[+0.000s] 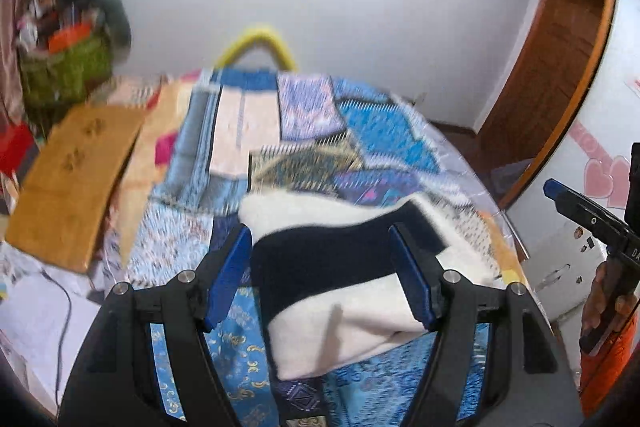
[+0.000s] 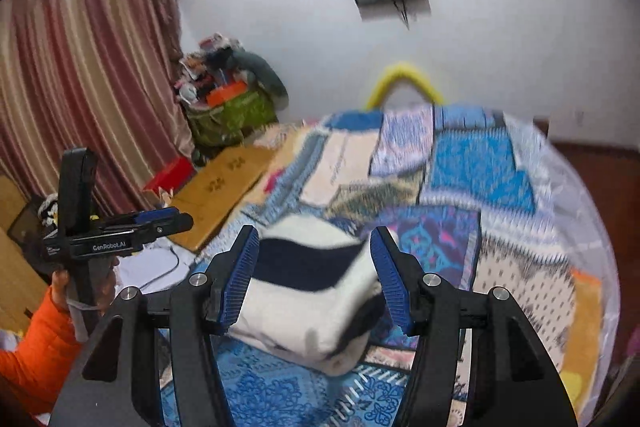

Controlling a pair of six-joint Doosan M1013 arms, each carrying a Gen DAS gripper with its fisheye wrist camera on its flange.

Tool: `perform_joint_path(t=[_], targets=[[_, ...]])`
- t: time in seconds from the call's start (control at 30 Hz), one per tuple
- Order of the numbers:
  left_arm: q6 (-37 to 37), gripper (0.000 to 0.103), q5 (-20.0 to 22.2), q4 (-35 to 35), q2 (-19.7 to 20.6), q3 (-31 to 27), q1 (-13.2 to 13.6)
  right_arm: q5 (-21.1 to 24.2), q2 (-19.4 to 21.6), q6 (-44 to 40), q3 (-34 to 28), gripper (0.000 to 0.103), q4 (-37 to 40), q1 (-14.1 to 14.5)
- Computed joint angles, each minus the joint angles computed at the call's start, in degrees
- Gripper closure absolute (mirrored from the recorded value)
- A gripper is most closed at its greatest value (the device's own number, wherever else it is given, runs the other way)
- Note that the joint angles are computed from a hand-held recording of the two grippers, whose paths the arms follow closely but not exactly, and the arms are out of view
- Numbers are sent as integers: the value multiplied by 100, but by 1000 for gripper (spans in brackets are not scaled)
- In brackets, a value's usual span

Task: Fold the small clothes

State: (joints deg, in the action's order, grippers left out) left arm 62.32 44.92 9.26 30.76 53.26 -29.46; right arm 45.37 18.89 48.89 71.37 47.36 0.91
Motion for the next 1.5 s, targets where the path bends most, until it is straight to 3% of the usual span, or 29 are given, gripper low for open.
perform_joint_path(t=[0.27,0.43,0.47,0.53,0.6,0.7,0.8,1.03,1.5], targets=[[-1376,34,-967,2325,-580,698,-530,-1317,-662,-1277,808,49,875,169],[-2415,34,-1328,3534,-858,1079,-756,-1731,-915,-1665,1098,47,1279,216],[-2672,33,-1359,3832,-908,1154,-801,-1816,-967,-1768,1157,44,1362,228],[-3132,32,-1349,4343,-985,1273,-881,-2027,-1077,-2072,1279,26,1612,253],[-3651,28,-1327,4780,-1059,1387,-938,-2201,-1166,-2409,1394,20,1925,270],[-4164,18,-1341,5162,-1129,1511,-975,-2331,-1214,-2463,1435,14,1952,304],[-4398,10,-1294,5457,-1179,1593,-1023,-2408,-1234,-2427,1446,0,1846,330],[-4778,1,-1155,5815,-1211,1653,-1102,-2479,-1225,-2007,1455,0,1450,375],[-4818,0,-1084,5811,-1206,1686,-1134,-2433,-1261,-1800,1539,0,1252,356]])
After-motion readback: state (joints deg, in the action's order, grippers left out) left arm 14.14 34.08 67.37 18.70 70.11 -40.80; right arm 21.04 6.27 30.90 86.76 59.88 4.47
